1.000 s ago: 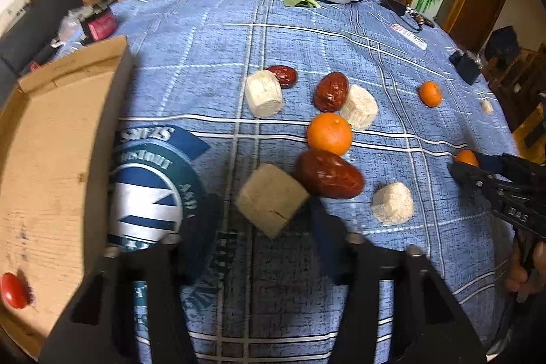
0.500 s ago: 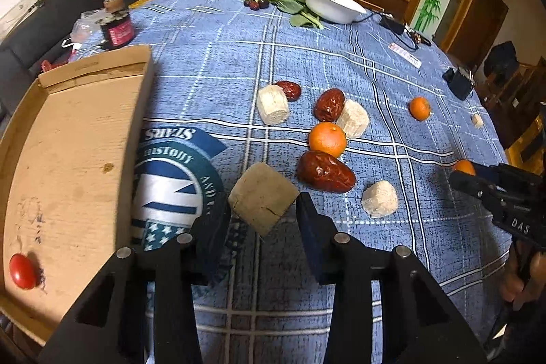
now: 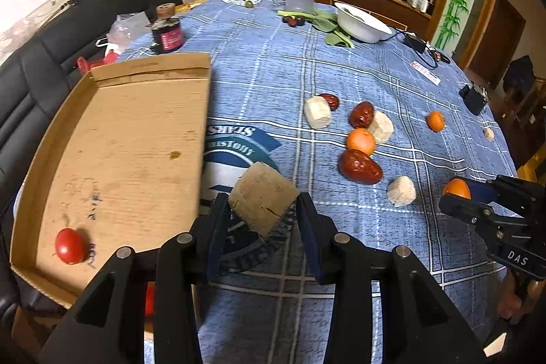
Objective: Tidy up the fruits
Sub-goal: 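Carry the yam chunk and tangerine over the cardboard tray with both tools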
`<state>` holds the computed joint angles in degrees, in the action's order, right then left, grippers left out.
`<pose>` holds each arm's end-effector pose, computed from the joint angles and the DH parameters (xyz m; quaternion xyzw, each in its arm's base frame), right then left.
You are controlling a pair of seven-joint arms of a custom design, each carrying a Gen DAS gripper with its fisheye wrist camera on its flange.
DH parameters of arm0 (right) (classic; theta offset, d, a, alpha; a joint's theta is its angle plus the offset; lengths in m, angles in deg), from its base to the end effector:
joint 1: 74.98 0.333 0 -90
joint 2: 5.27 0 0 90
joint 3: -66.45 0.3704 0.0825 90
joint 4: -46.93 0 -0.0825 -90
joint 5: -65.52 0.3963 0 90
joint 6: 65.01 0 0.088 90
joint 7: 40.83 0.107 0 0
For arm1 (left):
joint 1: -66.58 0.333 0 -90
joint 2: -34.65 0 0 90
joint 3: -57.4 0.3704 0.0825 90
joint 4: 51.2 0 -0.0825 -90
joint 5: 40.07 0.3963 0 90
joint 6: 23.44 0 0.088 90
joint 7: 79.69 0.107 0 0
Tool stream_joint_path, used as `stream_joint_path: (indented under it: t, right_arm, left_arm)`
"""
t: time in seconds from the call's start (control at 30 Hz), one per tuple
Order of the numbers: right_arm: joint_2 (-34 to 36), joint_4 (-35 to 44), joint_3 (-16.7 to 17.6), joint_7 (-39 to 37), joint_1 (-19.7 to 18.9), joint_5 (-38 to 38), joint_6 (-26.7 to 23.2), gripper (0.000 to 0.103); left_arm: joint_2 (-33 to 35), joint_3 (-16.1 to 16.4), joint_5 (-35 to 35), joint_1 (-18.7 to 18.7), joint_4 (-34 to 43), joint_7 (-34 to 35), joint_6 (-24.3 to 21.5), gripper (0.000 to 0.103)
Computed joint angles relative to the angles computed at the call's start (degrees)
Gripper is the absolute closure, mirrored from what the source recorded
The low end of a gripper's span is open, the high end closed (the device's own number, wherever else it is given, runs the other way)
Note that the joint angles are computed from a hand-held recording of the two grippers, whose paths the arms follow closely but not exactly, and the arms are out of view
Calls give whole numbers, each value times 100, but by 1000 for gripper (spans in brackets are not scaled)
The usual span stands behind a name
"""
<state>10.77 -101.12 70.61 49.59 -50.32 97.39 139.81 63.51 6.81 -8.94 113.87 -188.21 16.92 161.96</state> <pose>0.4593 0.1772 0.2779 -0.6315 0.7005 -0.1789 0.2802 0.5517 -0.0661 0.2928 -0.4578 0.8302 -0.2920 0.1263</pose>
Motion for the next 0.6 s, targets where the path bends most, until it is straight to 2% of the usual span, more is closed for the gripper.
stream_joint_path:
  t: [0.6]
  right_arm:
    - [248, 717, 31, -276, 246, -269, -465, 70]
  left_arm:
    - [-27, 176, 117, 208, 105, -184, 68, 65]
